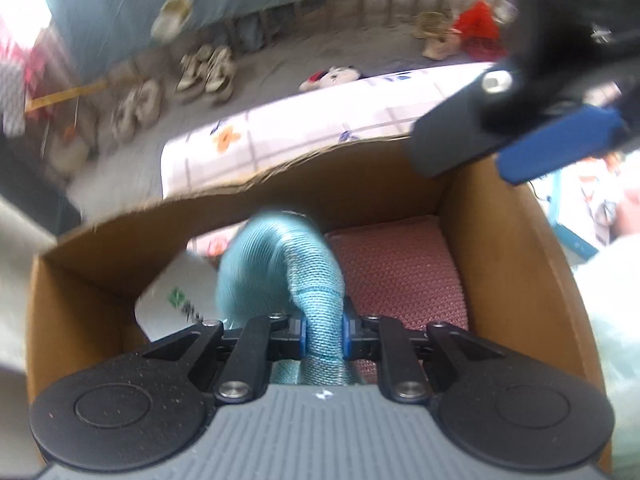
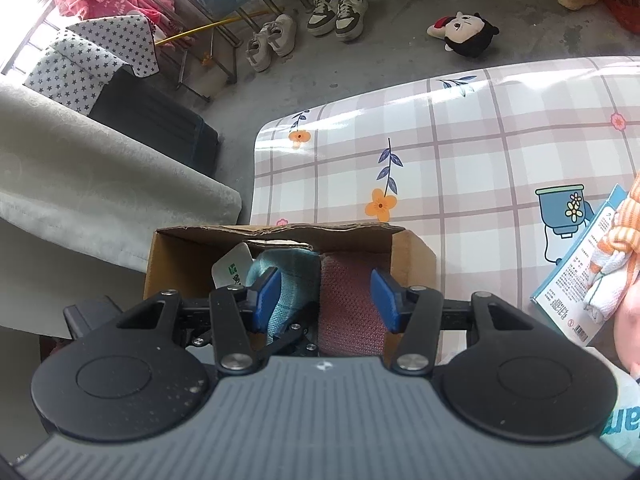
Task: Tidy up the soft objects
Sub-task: 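Open both grippers to drop the towel and sponge into the box, then move the left gripper to the blue wet-wipe pack and grasp it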
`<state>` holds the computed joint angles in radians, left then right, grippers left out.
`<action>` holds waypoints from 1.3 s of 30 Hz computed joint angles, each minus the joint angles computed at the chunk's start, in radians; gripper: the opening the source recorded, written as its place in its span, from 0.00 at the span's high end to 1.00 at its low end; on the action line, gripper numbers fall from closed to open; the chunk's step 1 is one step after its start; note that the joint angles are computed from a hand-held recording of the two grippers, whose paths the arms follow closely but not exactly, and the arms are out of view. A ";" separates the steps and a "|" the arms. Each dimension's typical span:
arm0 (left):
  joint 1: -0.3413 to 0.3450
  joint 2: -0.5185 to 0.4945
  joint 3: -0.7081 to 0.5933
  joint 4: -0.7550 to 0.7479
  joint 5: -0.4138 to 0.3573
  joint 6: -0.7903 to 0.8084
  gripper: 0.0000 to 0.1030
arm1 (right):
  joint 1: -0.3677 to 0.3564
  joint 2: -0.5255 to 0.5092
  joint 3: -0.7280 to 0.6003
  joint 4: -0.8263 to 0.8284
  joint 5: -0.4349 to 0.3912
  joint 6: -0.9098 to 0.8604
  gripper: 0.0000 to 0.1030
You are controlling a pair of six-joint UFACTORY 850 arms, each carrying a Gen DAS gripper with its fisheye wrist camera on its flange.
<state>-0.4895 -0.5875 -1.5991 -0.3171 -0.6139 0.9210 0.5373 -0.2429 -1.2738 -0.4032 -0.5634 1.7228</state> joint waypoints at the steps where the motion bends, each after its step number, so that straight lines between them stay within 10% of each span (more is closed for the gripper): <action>1: 0.000 -0.004 -0.003 0.003 -0.001 0.002 0.84 | 0.001 0.003 0.006 -0.003 0.001 0.008 0.52; 15: -0.006 -0.186 -0.271 0.224 -0.213 -0.354 0.65 | 0.018 0.049 0.053 -0.086 0.016 0.125 0.51; 24: 0.025 -0.065 -0.170 0.215 -0.216 -0.362 0.42 | 0.020 0.153 0.158 -0.220 0.087 0.307 0.43; 29: 0.042 -0.009 -0.156 0.234 -0.211 -0.456 0.34 | 0.030 0.257 0.277 -0.404 0.147 0.548 0.17; 39: 0.011 0.126 -0.124 0.351 -0.197 -0.693 0.26 | 0.081 0.469 0.534 -0.889 0.249 1.184 0.08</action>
<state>-0.4784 -0.4611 -1.7234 0.0341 -0.8109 0.2282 0.6183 0.2256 -0.7397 -1.2925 -0.3141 2.9066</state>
